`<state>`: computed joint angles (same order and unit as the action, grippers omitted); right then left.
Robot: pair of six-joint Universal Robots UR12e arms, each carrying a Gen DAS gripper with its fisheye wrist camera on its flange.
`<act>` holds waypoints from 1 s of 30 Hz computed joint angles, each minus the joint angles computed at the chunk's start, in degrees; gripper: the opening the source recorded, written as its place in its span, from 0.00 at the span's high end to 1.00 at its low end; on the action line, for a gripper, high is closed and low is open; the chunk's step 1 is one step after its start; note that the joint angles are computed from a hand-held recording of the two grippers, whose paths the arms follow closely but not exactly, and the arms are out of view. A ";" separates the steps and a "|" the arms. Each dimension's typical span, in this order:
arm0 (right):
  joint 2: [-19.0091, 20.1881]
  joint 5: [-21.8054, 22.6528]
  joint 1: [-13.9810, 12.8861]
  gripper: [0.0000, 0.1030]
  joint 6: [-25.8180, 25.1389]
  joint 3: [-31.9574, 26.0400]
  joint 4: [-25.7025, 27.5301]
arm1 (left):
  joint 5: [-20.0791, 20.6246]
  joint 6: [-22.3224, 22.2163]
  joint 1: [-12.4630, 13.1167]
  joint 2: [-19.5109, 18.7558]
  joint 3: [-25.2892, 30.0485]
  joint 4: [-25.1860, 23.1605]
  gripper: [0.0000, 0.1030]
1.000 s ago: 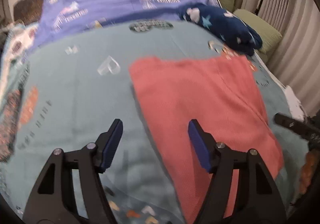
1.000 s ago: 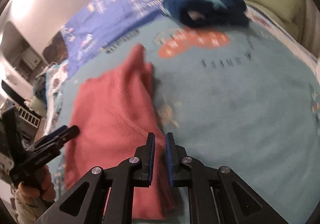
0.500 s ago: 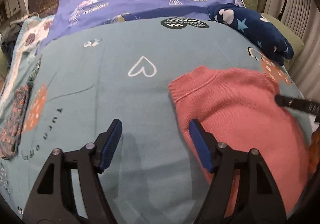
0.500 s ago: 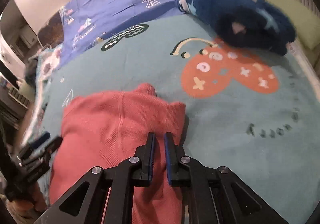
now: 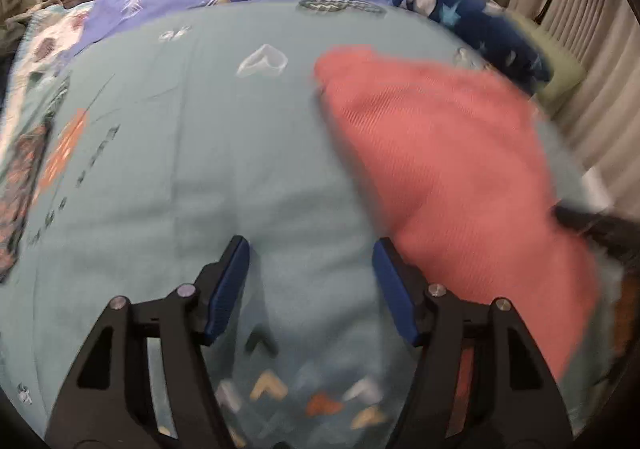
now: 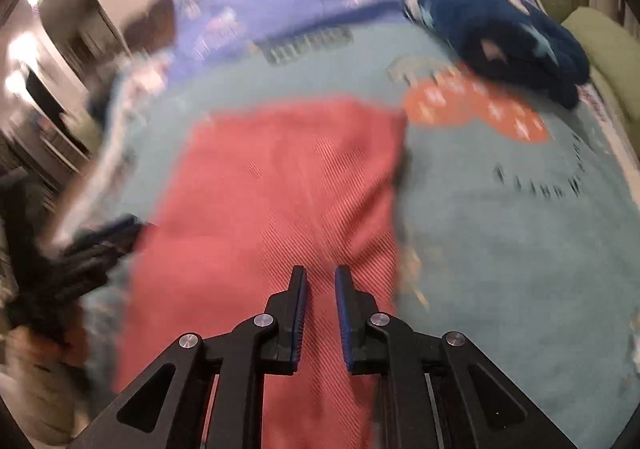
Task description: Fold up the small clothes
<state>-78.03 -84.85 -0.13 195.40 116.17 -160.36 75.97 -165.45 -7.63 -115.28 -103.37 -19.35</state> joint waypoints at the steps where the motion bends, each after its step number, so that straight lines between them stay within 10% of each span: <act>1: -0.22 -0.55 0.09 0.86 0.85 0.94 -1.96 | 0.41 0.71 0.03 0.79 -1.15 1.34 0.36; 7: -5.14 -0.36 0.41 0.85 4.30 5.34 -3.58 | -11.51 1.98 3.15 6.69 -6.38 -1.03 0.36; 13: -7.55 -1.49 2.81 0.85 3.08 6.95 -4.44 | -19.65 12.63 4.58 10.92 -11.39 -6.65 0.36; 19: -7.18 -0.55 3.68 0.83 3.73 7.37 -4.20 | -11.32 3.18 1.77 8.80 -11.48 -0.75 0.49; 22: -6.95 0.31 3.73 0.79 4.17 7.70 -4.24 | -15.48 0.56 1.47 8.80 -10.55 -3.13 0.89; 30: -6.80 1.56 2.79 0.76 6.46 9.43 -4.55 | -13.46 0.78 3.33 10.43 -14.04 -2.61 0.99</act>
<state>-84.83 -83.29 2.66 201.86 125.60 -164.91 62.52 -164.68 -4.30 -104.84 -117.41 -21.96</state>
